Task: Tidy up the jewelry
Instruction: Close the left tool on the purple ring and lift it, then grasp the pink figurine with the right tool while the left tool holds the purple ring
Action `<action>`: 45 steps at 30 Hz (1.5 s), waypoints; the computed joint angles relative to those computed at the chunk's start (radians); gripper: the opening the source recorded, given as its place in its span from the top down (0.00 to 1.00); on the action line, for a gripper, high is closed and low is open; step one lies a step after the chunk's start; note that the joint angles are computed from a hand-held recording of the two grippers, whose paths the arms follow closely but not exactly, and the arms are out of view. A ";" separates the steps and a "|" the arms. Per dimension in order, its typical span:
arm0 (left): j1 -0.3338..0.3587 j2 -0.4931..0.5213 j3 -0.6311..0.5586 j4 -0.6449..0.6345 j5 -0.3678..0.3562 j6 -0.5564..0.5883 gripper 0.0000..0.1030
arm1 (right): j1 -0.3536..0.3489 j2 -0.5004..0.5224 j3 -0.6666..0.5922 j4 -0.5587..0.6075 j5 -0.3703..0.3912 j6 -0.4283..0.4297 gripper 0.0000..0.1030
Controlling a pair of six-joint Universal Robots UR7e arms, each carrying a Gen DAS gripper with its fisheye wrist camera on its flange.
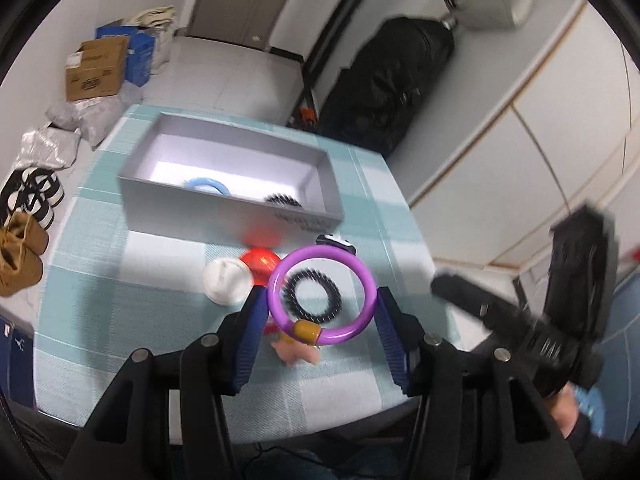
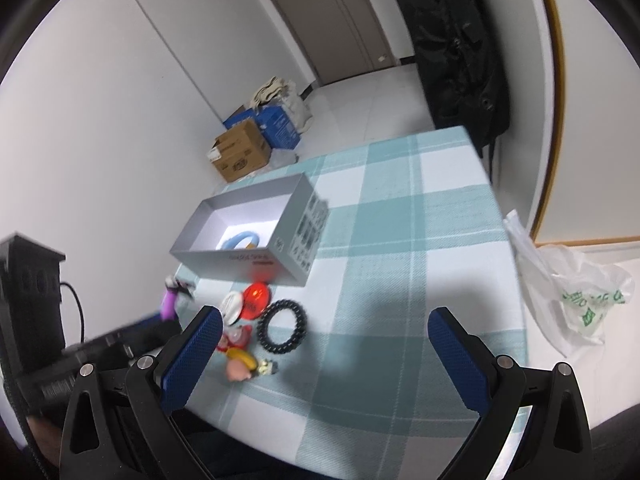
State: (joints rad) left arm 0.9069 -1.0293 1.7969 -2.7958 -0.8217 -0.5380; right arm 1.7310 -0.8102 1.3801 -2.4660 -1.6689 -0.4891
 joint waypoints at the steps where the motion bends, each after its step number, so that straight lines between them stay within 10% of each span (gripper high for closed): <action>1: 0.000 -0.009 0.008 -0.019 0.005 -0.006 0.53 | 0.001 -0.001 0.002 0.015 0.005 -0.008 0.00; 16: 0.018 -0.052 0.051 -0.134 0.007 -0.045 0.53 | 0.083 0.014 0.135 0.009 -0.059 -0.404 0.29; 29: 0.028 -0.082 0.084 -0.190 -0.005 -0.049 0.53 | 0.117 0.102 0.165 -0.180 -0.253 -0.562 0.75; 45: 0.023 -0.075 0.068 -0.134 0.009 -0.051 0.53 | 0.089 0.063 0.120 -0.086 -0.115 -0.441 0.75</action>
State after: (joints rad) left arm 0.9295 -1.1040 1.8651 -2.9302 -0.8125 -0.5889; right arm 1.8199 -0.7474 1.5002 -2.5515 -1.7842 -0.9303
